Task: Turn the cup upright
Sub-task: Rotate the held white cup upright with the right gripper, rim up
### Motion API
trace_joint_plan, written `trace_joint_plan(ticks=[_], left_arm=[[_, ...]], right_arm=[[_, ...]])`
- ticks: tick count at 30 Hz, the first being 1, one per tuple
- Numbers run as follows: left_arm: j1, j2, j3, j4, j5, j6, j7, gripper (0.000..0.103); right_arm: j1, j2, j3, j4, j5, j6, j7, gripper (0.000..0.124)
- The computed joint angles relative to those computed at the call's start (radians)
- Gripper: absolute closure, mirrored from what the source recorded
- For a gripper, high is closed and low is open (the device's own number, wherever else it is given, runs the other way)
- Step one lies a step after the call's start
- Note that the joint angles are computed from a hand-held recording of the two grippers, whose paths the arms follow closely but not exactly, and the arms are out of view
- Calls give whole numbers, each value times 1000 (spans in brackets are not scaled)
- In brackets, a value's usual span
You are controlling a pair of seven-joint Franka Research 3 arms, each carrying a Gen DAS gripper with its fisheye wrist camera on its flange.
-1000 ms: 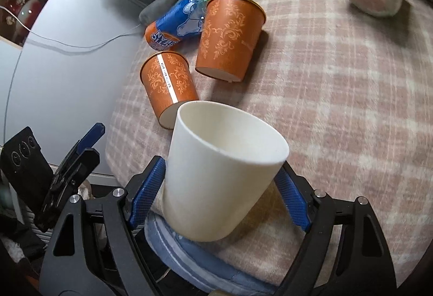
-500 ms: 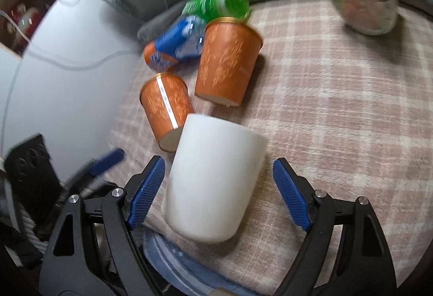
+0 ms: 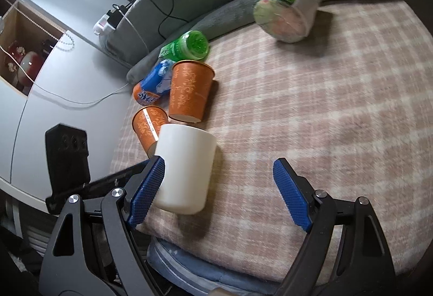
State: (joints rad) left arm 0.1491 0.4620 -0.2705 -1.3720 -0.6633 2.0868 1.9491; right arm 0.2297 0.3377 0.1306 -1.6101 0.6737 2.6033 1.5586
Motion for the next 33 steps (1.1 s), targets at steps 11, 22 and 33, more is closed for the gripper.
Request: trace_joint_plan(ticks=[11,22,33], left_arm=[[-31,121,-11,173,94,-79,-98,21],[-58,209,-20,301,188,-138,-151,25],[-44,137,-31,196,179,-60,-104,27]], right_arm=[[-6,-40,-4,-74,34,46,-17,39],[-10,-62,-12,-117,48,71,-5,39],[-9,-78,-17,-139,34,82,7,39]])
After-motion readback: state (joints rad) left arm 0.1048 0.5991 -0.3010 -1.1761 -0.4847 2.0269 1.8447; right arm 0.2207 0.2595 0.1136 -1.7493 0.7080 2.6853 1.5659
